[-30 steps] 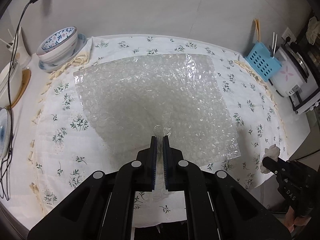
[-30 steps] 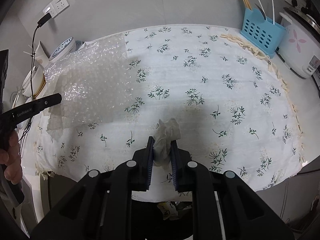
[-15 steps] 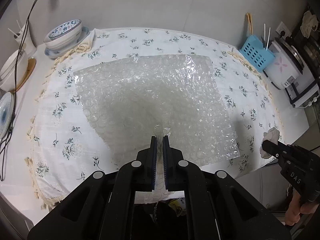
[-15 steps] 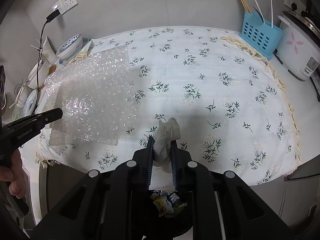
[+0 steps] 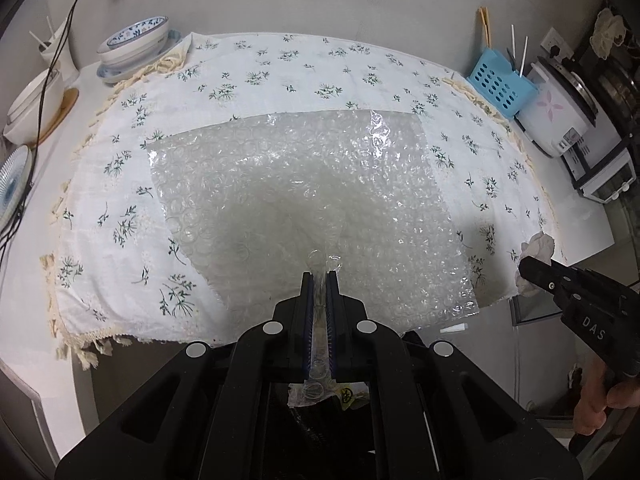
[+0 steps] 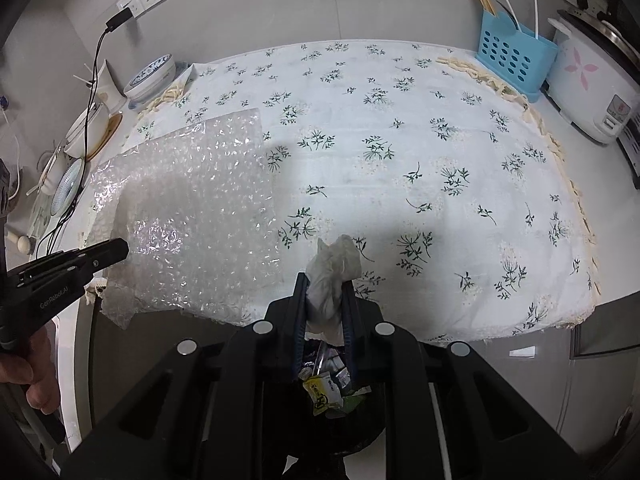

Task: Collect trash
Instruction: 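Lift the bubble wrap and white tissue and carry both over the black bin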

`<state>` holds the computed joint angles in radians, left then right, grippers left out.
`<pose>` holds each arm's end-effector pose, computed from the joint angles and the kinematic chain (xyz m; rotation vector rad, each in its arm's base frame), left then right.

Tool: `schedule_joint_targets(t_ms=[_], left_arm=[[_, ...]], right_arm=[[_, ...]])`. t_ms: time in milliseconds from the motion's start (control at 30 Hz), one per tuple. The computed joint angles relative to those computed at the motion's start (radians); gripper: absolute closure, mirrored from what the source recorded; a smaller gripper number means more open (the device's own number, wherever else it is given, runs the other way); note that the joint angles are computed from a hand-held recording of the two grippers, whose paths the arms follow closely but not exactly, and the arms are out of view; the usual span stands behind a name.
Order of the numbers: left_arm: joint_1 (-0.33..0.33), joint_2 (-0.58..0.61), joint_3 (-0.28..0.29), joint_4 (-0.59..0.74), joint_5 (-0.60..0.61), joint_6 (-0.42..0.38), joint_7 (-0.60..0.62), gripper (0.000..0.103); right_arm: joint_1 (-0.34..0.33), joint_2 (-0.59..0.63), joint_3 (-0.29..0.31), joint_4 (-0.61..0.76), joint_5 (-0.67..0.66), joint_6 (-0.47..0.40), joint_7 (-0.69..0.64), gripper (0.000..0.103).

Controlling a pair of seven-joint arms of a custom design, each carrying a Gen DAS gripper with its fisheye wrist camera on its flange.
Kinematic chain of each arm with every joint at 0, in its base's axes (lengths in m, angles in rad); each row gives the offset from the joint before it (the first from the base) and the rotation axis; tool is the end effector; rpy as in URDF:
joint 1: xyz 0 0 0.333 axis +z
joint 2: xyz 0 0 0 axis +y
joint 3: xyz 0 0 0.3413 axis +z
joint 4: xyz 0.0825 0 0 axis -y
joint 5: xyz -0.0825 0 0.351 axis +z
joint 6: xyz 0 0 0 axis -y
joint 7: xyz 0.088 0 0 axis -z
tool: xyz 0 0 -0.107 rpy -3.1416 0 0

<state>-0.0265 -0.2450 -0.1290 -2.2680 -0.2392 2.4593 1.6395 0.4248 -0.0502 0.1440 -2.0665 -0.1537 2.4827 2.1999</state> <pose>0.4680 -0.0780 0.5441 -1.9712 2.1241 -0.6289 0.4575 0.2949 0.5449 -1.9432 1.8660 -0.2907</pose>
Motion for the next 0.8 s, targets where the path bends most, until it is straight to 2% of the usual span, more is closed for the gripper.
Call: schedule_joint_targets(t_ms=[800], left_arm=[[-0.066, -0.225, -0.013, -0.277, -0.088, -0.022, 0.045, 0.098]], right_arm=[[0.033, -0.190, 0.004, -0.270, 0.067, 0.066, 0.014, 0.088]])
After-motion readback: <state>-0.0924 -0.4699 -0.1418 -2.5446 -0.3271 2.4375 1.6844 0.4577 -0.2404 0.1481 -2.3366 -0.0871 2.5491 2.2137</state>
